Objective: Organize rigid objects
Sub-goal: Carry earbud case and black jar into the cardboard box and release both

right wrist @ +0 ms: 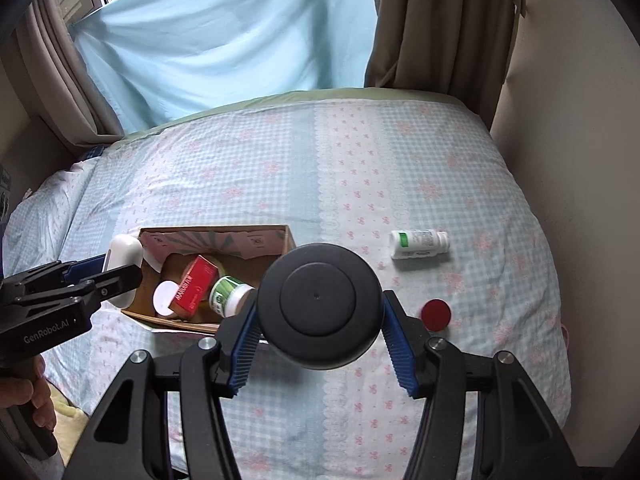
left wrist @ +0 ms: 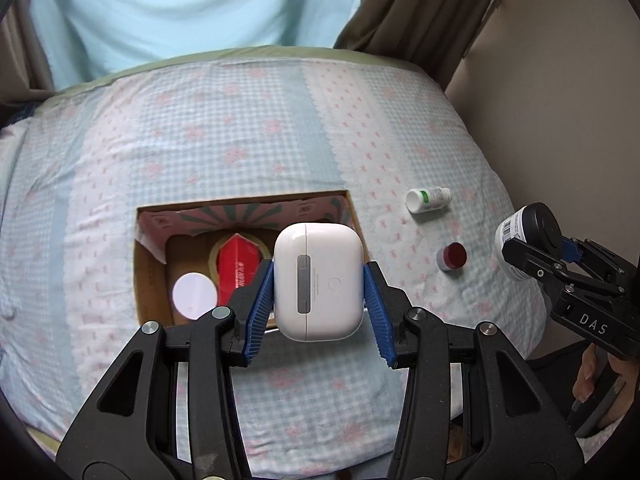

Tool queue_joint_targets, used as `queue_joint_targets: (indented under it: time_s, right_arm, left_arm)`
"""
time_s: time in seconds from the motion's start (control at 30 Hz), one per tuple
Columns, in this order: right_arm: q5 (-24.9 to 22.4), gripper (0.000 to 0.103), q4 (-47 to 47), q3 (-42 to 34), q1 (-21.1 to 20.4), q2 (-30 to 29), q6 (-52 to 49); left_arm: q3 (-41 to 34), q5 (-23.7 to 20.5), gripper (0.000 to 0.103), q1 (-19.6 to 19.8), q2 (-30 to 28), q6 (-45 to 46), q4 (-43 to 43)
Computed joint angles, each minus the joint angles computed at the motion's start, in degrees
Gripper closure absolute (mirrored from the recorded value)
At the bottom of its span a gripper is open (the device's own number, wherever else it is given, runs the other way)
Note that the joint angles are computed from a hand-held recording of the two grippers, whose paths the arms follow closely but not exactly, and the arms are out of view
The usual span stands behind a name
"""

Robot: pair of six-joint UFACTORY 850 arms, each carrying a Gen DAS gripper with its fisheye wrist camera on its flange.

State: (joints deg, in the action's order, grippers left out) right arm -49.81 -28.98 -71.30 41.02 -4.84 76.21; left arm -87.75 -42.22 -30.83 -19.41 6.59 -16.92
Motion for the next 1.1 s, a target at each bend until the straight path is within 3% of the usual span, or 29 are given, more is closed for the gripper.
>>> queue_joint_targets:
  time_s: [0.27, 0.5, 0.8, 1.1]
  right_arm:
    - [0.40, 0.050, 4.58, -12.60, -0.69, -11.41, -4.39]
    - [2.04, 0.050, 11.51, -21.01, -2.62, -20.72, -10.44]
    - [2.34, 0.050, 21.73, -26.83, -6.07, -29.37, -18.44]
    - [3.19, 0.050, 30.59, -27.67, -9.18, -34.43, -25.15]
  left_arm:
    - [-1.46, -1.06, 0.062, 7.45, -3.38, 4.83, -1.42]
    - [-5.51, -1.85, 0.062, 10.50, -10.22, 4.90, -0.13]
    - [-12.99, -5.27, 0.062, 11.36, -19.74, 1.08, 2.01]
    - [-20.12, -9.58, 0.062, 9.81, -28.10, -0.78, 5.61]
